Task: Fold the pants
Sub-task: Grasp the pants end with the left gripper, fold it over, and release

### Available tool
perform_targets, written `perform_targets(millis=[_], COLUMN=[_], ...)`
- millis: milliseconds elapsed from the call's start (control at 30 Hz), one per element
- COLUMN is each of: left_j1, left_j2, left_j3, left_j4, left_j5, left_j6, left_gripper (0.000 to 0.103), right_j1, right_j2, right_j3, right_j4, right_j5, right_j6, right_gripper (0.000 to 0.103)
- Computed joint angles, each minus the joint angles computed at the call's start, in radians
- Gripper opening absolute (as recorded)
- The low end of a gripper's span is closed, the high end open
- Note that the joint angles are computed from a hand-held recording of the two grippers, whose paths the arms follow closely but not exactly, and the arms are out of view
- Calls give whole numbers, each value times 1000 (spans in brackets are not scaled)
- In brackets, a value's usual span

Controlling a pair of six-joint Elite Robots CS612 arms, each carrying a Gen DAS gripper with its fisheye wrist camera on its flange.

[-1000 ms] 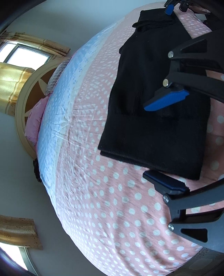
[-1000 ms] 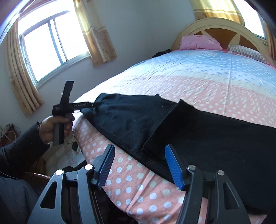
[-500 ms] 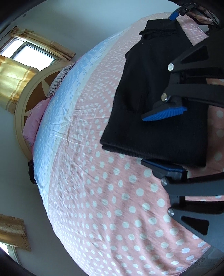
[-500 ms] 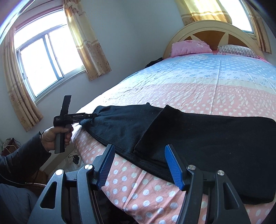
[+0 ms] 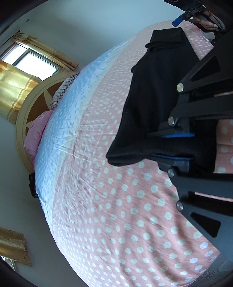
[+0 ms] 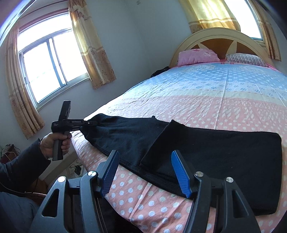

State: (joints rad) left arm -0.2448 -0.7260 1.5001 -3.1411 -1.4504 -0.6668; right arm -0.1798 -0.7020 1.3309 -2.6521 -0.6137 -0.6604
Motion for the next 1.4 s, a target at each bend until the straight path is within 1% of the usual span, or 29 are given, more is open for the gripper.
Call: perform_targets(millis=[100, 200, 367, 433, 500, 567, 700, 833, 1000, 1133, 1267, 1367, 1400], left_j1=[-5, -13, -40, -53, -62, -69, -87, -106, -129, -147, -168, -189, -191], left_j2=[-11, -26, -46, -49, -45, -35, -16, 15, 61, 106, 157, 201, 214], left_j3=[11, 16, 3, -15, -36, -71, -131, -215, -324, -414, -513, -590, -612], left_j4=[-51, -85, -136, -140, -141, -132, -121, -76, 20, 112, 238, 351, 380], left_j5=[-5, -14, -48, -66, -91, -135, -202, -258, -316, -342, -333, -282, -289], left_j6=[-21, -14, 38, 65, 80, 85, 115, 160, 205, 229, 270, 313, 310], left_gripper=[15, 15, 15, 15, 15, 15, 14, 14, 14, 14, 14, 14, 14], right_j1=[-2, -6, -14, -22, -30, -39, -59, -81, -100, -109, -114, -118, -118], right_j2=[4, 6, 7, 7, 7, 8, 13, 31, 62, 80, 89, 93, 95], right_j3=[-4, -9, -17, -19, -20, -24, -29, -49, -83, -104, -114, -120, -122], right_j4=[-34, -67, -136, -156, -171, -185, -230, -265, -318, -322, -321, -321, -320], right_j5=[-15, -26, -60, -60, -62, -65, -88, -103, -149, -170, -184, -192, -192], right_j6=[40, 81, 162, 191, 212, 230, 281, 375, 518, 592, 638, 662, 666], right_gripper=[62, 62, 62, 62, 62, 62, 62, 62, 62, 62, 62, 62, 62])
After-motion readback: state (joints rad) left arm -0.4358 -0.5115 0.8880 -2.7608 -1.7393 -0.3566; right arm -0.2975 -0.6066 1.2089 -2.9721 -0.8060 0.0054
